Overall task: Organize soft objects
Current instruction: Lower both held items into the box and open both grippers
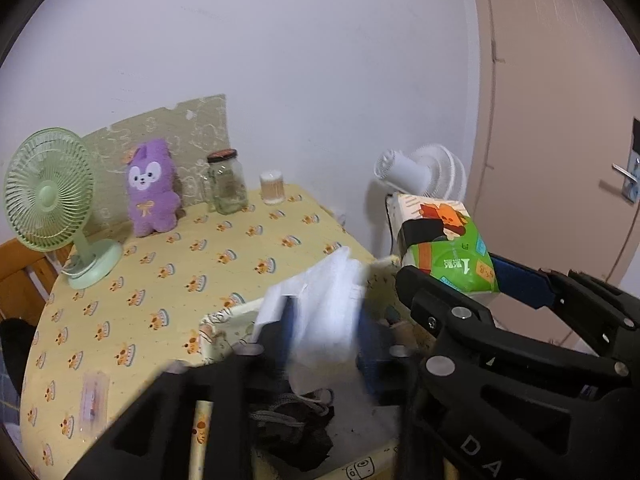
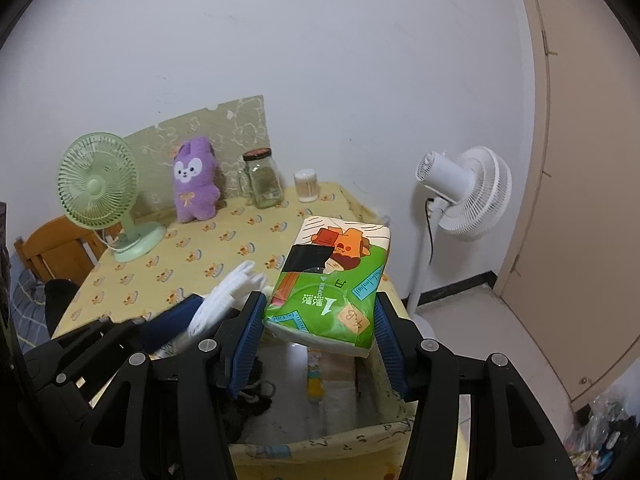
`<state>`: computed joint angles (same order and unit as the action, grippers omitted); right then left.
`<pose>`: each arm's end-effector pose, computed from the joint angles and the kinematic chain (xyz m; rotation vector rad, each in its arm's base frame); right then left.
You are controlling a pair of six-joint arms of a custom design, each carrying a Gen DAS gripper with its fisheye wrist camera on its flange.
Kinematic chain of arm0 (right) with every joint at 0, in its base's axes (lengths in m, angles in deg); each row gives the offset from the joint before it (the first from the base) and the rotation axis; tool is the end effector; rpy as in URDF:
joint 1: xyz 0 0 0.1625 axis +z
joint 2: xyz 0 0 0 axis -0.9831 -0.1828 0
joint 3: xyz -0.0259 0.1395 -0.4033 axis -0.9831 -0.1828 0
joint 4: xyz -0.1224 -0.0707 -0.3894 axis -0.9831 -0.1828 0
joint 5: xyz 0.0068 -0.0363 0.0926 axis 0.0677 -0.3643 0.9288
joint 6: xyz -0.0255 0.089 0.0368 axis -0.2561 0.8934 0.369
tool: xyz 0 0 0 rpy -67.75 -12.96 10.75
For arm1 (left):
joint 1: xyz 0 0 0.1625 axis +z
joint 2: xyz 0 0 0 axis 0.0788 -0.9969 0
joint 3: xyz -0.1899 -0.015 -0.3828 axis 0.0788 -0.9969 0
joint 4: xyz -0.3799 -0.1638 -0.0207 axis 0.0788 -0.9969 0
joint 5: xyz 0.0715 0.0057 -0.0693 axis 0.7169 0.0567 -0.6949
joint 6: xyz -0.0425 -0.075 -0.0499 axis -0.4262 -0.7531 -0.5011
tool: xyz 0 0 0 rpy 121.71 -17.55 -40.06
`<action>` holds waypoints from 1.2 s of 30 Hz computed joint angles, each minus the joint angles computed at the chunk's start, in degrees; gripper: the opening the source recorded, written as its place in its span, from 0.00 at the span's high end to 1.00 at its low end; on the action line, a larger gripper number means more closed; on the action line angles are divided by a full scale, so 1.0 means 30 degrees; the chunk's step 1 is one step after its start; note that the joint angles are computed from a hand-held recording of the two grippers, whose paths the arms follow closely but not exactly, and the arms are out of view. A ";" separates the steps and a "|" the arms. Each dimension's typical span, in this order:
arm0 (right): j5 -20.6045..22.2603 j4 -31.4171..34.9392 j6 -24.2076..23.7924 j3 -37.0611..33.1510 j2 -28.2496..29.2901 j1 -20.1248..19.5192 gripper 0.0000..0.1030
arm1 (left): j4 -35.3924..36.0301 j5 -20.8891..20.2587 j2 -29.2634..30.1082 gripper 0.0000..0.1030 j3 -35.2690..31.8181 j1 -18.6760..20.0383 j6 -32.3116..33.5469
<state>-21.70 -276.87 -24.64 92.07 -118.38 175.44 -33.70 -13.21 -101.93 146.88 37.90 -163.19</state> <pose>0.1617 -0.5393 0.1358 0.7004 -2.3003 1.1095 -0.2523 -0.5268 0.0396 0.5583 2.1357 -1.0785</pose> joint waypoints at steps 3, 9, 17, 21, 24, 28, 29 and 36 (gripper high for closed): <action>-0.0173 0.0016 -0.0048 -0.0045 0.0122 -0.0095 0.45 | 0.0591 -0.0113 0.0290 0.44 -0.0211 0.0005 -0.0448; -0.0012 0.0700 0.0073 -0.0202 0.0328 -0.0214 0.45 | 0.1352 -0.0573 0.0499 0.22 -0.0245 0.0080 -0.0904; 0.0382 0.2226 0.0610 -0.0532 0.0821 -0.0339 0.45 | 0.3059 -0.1847 0.0944 0.13 -0.0458 0.0333 -0.1501; 0.0145 0.3007 0.0767 -0.0831 0.1131 -0.0370 0.45 | 0.4159 -0.1790 0.1209 0.13 -0.0699 0.0607 -0.2465; 0.0080 0.3356 0.1039 -0.0891 0.1216 -0.0458 0.43 | 0.4527 -0.1674 0.1330 0.12 -0.0805 0.0745 -0.2802; 0.0005 0.3426 0.1288 -0.0800 0.1196 -0.0515 0.35 | 0.4316 -0.1409 0.1231 0.08 -0.0634 0.0816 -0.2626; -0.0064 0.3383 0.1316 -0.0794 0.1214 -0.0501 0.29 | 0.4249 -0.1345 0.1191 0.08 -0.0552 0.0804 -0.2595; -0.0278 0.3020 0.1514 -0.0524 0.1172 -0.0376 0.25 | 0.4119 -0.1248 0.0927 0.05 -0.0162 0.0701 -0.2728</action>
<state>-22.53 -267.81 -20.10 90.50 -114.86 174.31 -21.35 -16.96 -99.15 146.40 40.01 -171.38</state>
